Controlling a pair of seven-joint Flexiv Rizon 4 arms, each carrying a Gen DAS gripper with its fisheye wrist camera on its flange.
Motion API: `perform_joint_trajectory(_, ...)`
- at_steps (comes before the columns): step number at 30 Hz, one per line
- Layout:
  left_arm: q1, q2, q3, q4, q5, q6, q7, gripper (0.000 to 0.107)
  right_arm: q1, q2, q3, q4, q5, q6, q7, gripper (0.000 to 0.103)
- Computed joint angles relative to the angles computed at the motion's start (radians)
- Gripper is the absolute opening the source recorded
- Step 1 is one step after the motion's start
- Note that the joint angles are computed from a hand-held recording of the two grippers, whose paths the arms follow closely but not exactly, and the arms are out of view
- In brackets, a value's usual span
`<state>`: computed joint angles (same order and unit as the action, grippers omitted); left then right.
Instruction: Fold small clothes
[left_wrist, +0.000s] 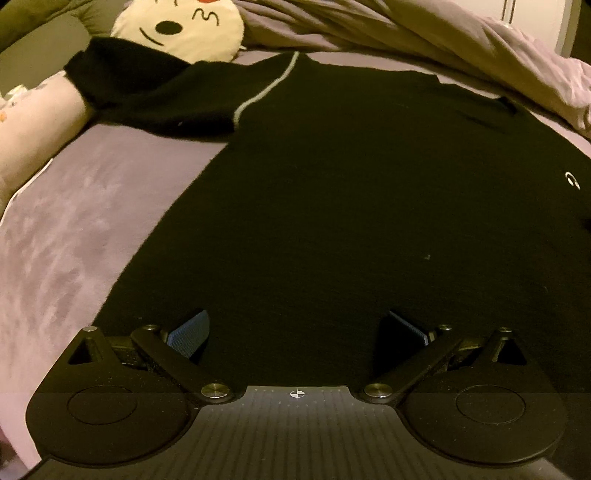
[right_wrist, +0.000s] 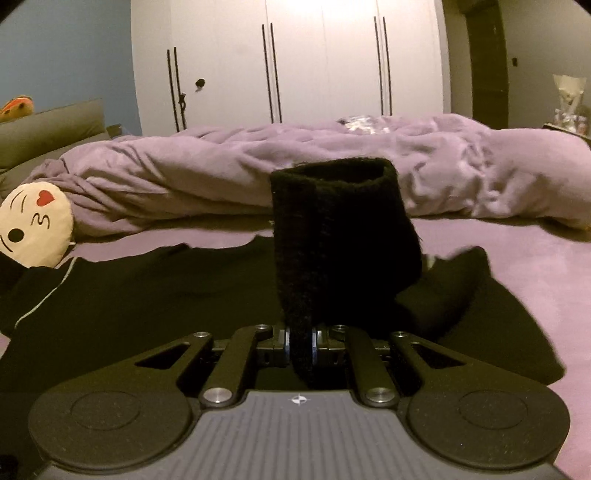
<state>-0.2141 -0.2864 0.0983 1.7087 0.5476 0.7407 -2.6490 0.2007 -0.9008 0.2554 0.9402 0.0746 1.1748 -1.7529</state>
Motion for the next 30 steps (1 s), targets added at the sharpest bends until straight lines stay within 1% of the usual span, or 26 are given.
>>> perform_joint_trajectory(3, 0.006, 0.009, 0.003, 0.013, 0.001, 0.016, -0.002, 0.103, 0.028, 0.006, -0.029, 0.021, -0.009, -0.002, 0.052, 0.011)
perform_joint_trajectory(4, 0.006, 0.011, 0.005, 0.014, 0.006, 0.015, -0.004, 0.103, 0.024, -0.001, -0.007, 0.012, -0.005, -0.018, 0.044, 0.016)
perform_joint_trajectory(5, 0.008, 0.012, 0.005, 0.014, 0.005, 0.01, -0.001, 0.103, 0.009, -0.009, 0.035, -0.009, 0.011, -0.064, 0.018, 0.029)
perform_joint_trajectory(6, 0.011, 0.014, 0.004, 0.017, 0.002, 0.011, 0.003, 0.103, -0.009, -0.016, 0.08, -0.035, 0.03, -0.129, -0.01, 0.045)
perform_joint_trajectory(7, 0.014, 0.018, 0.003, 0.023, 0.0, 0.022, 0.004, 0.103, -0.015, -0.007, 0.093, -0.029, 0.059, -0.143, -0.037, 0.047)
perform_joint_trajectory(9, 0.018, 0.026, 0.003, 0.033, 0.002, 0.048, 0.001, 0.103, -0.018, 0.036, 0.084, 0.046, 0.097, -0.07, -0.078, 0.048)
perform_joint_trajectory(10, 0.021, 0.029, 0.003, 0.04, 0.005, 0.073, 0.001, 0.103, -0.021, 0.058, 0.074, 0.079, 0.107, -0.047, -0.079, 0.048)
perform_joint_trajectory(12, 0.031, 0.028, -0.002, 0.046, -0.004, 0.132, 0.013, 0.103, -0.025, 0.093, 0.045, 0.133, 0.116, -0.029, -0.043, 0.048)
perform_joint_trajectory(15, 0.05, -0.006, -0.015, 0.028, -0.056, 0.232, 0.06, 0.103, -0.067, 0.143, 0.033, 0.212, 0.146, -0.027, 0.02, 0.048)
perform_joint_trajectory(18, 0.081, -0.079, -0.044, -0.008, -0.179, 0.35, 0.148, 0.103, -0.119, 0.179, 0.042, 0.279, 0.188, -0.04, 0.063, 0.048)
perform_joint_trajectory(20, 0.114, -0.142, -0.088, -0.044, -0.296, 0.391, 0.232, 0.103, -0.154, 0.211, 0.037, 0.336, 0.222, -0.043, 0.103, 0.048)
perform_joint_trajectory(21, 0.122, -0.175, -0.103, -0.069, -0.343, 0.404, 0.254, 0.103, -0.18, 0.228, 0.045, 0.371, 0.252, -0.026, 0.114, 0.046)
perform_joint_trajectory(22, 0.116, -0.203, -0.102, -0.096, -0.37, 0.405, 0.258, 0.103, -0.217, 0.238, 0.074, 0.399, 0.296, -0.003, 0.096, 0.046)
perform_joint_trajectory(24, 0.075, -0.257, -0.07, -0.174, -0.382, 0.382, 0.258, 0.103, -0.313, 0.258, 0.168, 0.451, 0.411, 0.054, 0.002, 0.044)
perform_joint_trajectory(25, 0.062, -0.283, -0.061, -0.21, -0.389, 0.372, 0.278, 0.103, -0.341, 0.271, 0.192, 0.476, 0.448, 0.079, -0.042, 0.044)
perform_joint_trajectory(27, 0.049, -0.331, -0.057, -0.268, -0.42, 0.372, 0.324, 0.103, -0.356, 0.304, 0.194, 0.541, 0.484, 0.156, -0.094, 0.045)
perform_joint_trajectory(28, 0.035, -0.358, -0.046, -0.306, -0.433, 0.356, 0.331, 0.103, -0.381, 0.307, 0.218, 0.556, 0.506, 0.172, -0.132, 0.045)
perform_joint_trajectory(30, 0.018, -0.405, -0.031, -0.361, -0.465, 0.339, 0.34, 0.103, -0.445, 0.3, 0.293, 0.58, 0.563, 0.222, -0.263, 0.045)
